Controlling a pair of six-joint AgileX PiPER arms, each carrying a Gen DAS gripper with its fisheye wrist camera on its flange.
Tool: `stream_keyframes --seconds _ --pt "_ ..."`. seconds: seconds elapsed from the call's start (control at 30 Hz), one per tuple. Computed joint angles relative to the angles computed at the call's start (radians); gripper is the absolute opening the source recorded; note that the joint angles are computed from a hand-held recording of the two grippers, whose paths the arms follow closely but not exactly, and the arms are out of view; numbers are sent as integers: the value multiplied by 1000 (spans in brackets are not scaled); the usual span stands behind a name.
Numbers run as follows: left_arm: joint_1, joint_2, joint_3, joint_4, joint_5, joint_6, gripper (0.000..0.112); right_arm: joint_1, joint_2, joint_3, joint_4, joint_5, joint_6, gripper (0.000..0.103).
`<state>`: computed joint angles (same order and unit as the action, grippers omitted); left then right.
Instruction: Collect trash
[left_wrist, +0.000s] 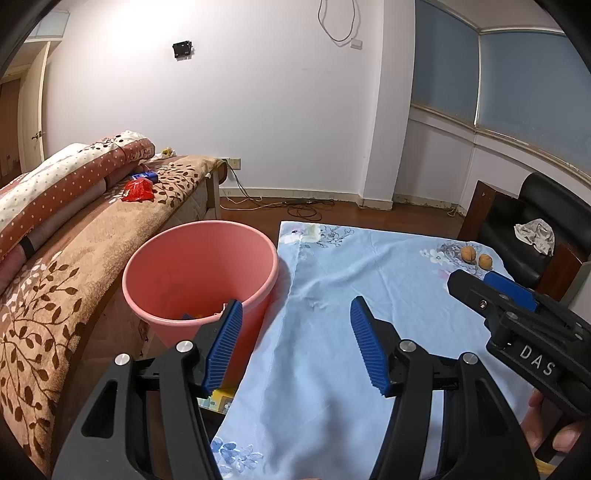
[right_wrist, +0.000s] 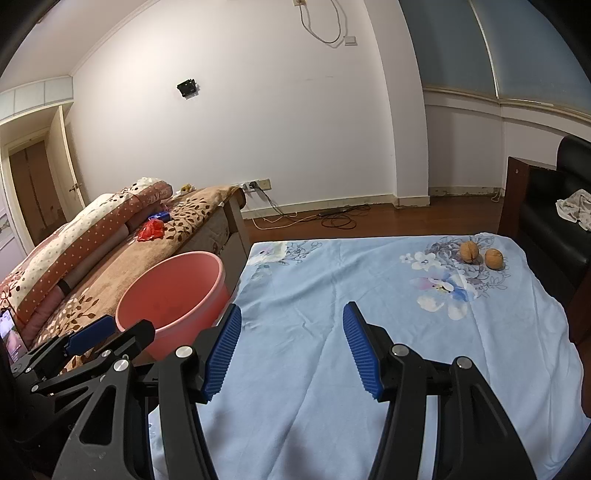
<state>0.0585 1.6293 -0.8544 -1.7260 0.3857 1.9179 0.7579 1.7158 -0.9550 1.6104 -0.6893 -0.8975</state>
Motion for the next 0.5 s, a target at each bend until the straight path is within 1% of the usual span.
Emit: stream_keyframes --seconds 0.5 --pt "0 2 2 -7 0 6 61 2 1 9 4 -5 5 57"
